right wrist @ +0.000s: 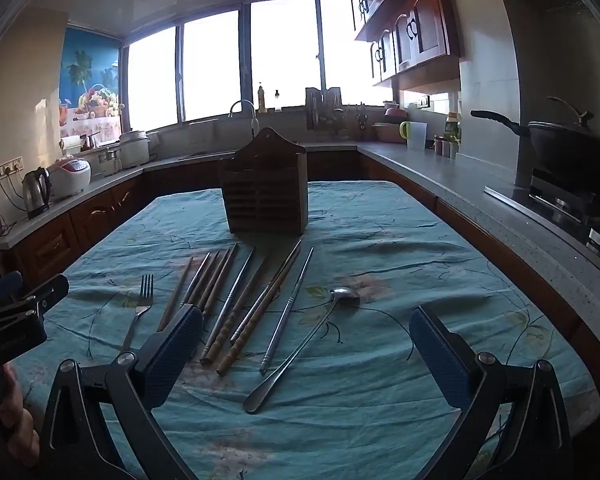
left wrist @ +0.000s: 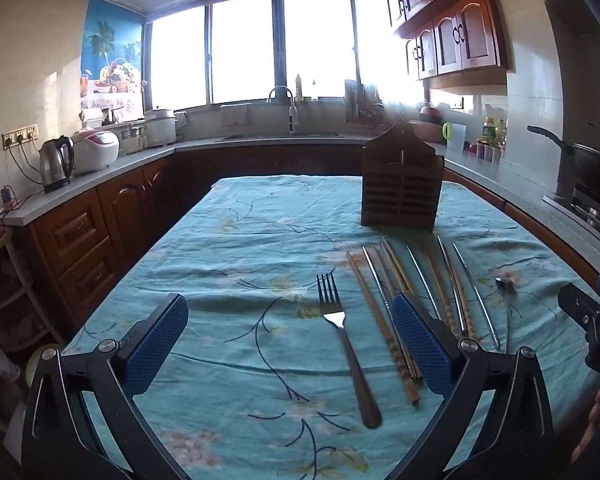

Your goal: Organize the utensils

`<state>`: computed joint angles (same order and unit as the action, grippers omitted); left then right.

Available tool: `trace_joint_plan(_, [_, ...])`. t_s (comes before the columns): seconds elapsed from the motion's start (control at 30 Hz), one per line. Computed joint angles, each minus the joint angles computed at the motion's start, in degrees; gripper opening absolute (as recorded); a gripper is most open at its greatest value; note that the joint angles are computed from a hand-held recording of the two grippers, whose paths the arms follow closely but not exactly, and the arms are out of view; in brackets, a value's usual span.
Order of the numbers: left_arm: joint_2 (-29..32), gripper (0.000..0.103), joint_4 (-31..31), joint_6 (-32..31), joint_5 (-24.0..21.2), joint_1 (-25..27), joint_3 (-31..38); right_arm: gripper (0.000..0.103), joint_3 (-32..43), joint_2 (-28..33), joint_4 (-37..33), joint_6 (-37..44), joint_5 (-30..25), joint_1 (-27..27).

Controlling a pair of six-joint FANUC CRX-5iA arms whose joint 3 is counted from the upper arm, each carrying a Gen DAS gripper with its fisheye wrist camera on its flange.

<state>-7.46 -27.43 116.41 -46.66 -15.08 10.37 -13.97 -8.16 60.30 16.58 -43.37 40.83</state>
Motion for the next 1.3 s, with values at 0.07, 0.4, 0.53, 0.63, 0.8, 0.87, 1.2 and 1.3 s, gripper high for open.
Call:
trace_joint_plan(0.07, [0.0, 0.103, -1.7, 1.1, -0.4, -0.9, 0.3, 0.103, 0.1, 0.0, -0.4, 0.1, 0.1, 0.0])
trace_joint_plan(0.4, [-0.2, 0.103, -2.4, 1.2, -0.2, -0.6, 0.4, 0.103, 0.1, 0.0, -0.9, 0.0, 1.2, -0.1])
trace_joint_plan(0.53, [0.1, 0.103, -3.5, 2.3, -0.4, -1.2, 0.6, 0.103, 0.1, 0.0, -0.8, 0.1, 1.1, 0.1])
trace_joint_plan(0.63, [0.1, 0.103, -3.6, 2.3, -0.3, -1.3, 0.7, 0.103, 0.3, 0.1, -0.7, -0.1, 0.9, 0.2])
trace_joint_plan(0.8, [0.2, 0.103, -4.2, 2.8, -0.3, -1.5, 0.7, 0.103, 0.2, -0.1, -1.0, 0.1, 1.1, 0.1])
trace_joint_plan(0.87, [0.2, 0.103, -4.7, 3.1, -0.4, -1.7, 0.7, 0.103, 0.3, -0.1, -1.0, 0.1, 1.1, 0.2])
trace_joint_plan(1.2, [-0.1, 0.103, -4.5, 3.1, -0.1, -1.7, 0.3, 0.103, 0.2, -0.2, -0.9, -0.2, 1.0, 0.2])
trace_joint_plan(1.3, [-0.1, 0.103, -4.4, 3.0, -0.1, -1.7, 0.2, 0.103, 0.0, -0.3, -0.9, -0.5, 1.2, 0.1])
